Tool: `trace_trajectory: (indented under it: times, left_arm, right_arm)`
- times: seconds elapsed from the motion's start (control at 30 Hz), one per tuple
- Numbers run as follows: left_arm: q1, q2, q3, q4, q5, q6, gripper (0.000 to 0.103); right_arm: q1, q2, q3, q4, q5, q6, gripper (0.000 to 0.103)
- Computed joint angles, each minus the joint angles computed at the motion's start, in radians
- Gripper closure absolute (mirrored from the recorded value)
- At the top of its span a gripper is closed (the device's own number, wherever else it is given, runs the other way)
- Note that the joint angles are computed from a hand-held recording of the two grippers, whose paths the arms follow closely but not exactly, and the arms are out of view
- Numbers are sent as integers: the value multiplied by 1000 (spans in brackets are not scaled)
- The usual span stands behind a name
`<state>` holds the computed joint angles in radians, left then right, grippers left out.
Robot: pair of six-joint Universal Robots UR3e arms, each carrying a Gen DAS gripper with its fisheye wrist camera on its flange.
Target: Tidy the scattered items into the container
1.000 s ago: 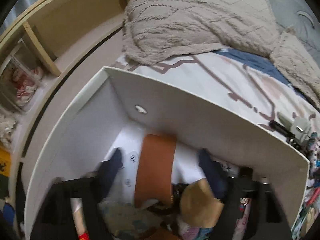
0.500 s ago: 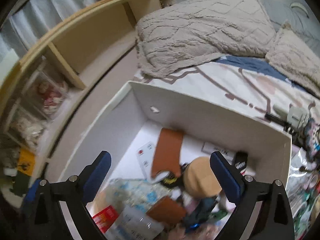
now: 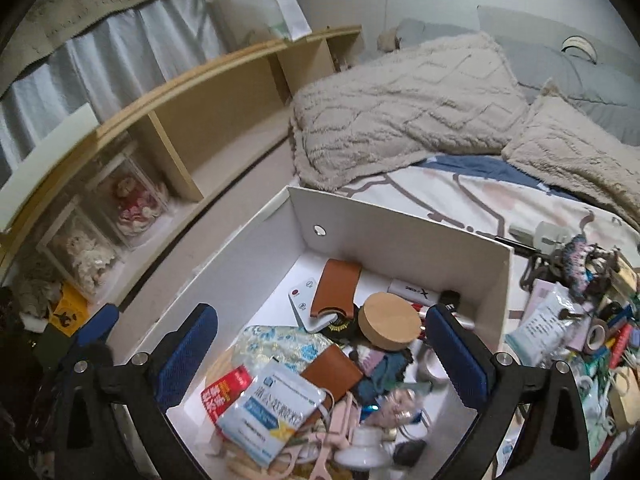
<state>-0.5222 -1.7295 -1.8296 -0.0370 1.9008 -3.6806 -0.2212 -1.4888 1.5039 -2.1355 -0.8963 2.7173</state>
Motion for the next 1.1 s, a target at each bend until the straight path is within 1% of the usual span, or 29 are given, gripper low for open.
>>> trace_trajectory:
  times: [0.1,0.27,0.43,0.57,0.67,0.8,0.87,0.97,1.03,1.1]
  left_arm:
    - [-30,-11,35,-29,45,23,0]
    - [-66,-18,77,-77,85,16,0]
    - [-123,-40,134,-108,141,32,0]
    - [-164,-62,186,-141,175,44,0]
    - [-190,-77,225,-176,192,51,0]
    - [-221,-96,262,-201,214,51,0]
    - [-236,-109,286,-223,226,47,0]
    - [-259,-133,343,-286,239,37,0]
    - [-278,-150,387,-323,250,38,0]
    - [-302,-164,418,-345,270,39,0]
  right_arm:
    - [-48,-70,59,29,51,-37,0]
    - [-150,-198,151,115,139,-119,0]
    - [-244,-334,258,138,173,-205,0]
    - [-346,-450,332,224,211,-318,0]
    - [-435,-535,373,335,243,-431,0]
    - [-542,-619,385,485,278,-573,0]
    - [-602,-659,379,584,302,-653,0]
    - [-706,-699,333,801,341,-805,0]
    - [-782,-709,280,983,360,-938,0]
    - [-842,-719,246,1109,368,-1038,0]
